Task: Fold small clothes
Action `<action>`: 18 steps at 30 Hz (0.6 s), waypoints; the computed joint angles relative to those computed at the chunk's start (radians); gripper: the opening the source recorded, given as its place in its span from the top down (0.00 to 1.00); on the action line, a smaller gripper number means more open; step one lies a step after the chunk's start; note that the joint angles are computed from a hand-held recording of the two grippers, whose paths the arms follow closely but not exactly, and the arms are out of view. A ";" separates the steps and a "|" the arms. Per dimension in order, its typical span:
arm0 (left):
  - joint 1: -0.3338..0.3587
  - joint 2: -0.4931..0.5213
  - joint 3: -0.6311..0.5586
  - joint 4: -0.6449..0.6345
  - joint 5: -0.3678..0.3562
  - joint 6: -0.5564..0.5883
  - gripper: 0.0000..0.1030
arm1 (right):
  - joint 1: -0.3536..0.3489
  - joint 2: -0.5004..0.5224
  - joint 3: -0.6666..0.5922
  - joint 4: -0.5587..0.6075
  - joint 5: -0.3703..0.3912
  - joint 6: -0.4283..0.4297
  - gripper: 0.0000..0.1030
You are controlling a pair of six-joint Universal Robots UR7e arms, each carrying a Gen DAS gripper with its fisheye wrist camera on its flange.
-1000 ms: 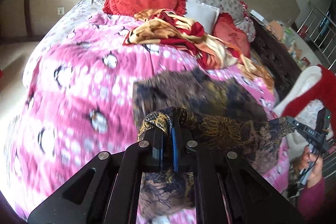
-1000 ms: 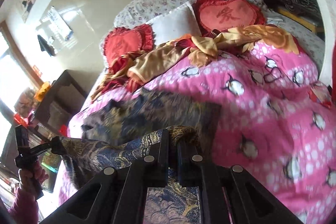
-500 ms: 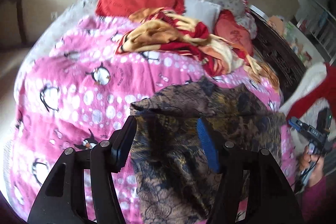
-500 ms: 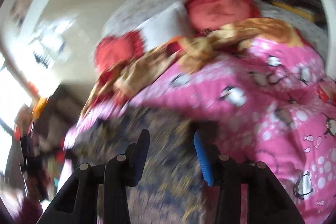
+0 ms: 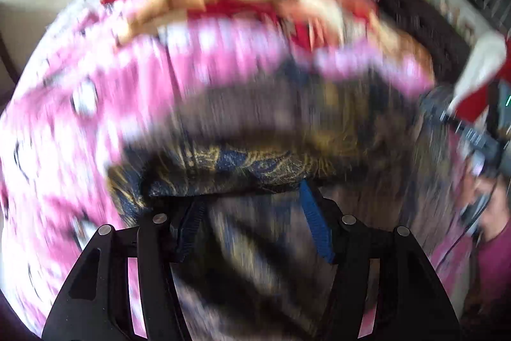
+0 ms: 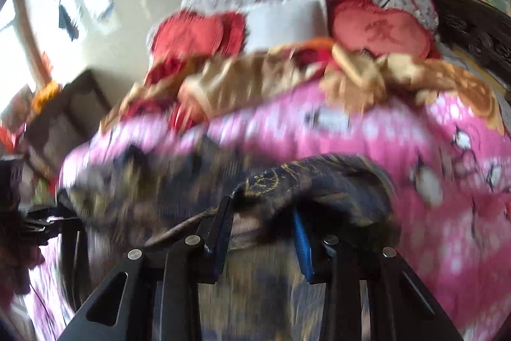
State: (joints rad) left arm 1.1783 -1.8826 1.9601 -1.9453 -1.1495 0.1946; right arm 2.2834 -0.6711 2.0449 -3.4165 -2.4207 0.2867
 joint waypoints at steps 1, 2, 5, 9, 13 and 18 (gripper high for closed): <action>0.005 0.021 -0.021 -0.047 -0.019 -0.005 0.42 | -0.014 0.004 -0.021 -0.011 -0.001 -0.010 0.67; 0.009 0.035 -0.037 -0.076 -0.033 -0.010 0.42 | -0.023 0.005 -0.037 -0.020 -0.004 -0.012 0.67; 0.021 0.083 -0.097 -0.145 -0.050 -0.052 0.42 | -0.024 -0.006 -0.062 -0.008 -0.023 0.009 0.67; 0.039 0.059 -0.132 -0.112 -0.110 -0.056 0.43 | 0.037 -0.032 -0.015 -0.033 -0.008 0.019 0.63; 0.039 -0.018 -0.104 0.030 -0.152 0.014 0.43 | 0.050 -0.048 0.024 0.108 0.060 0.048 0.63; 0.041 -0.068 -0.055 0.204 -0.112 0.068 0.43 | 0.039 0.027 -0.049 0.226 0.054 0.013 0.63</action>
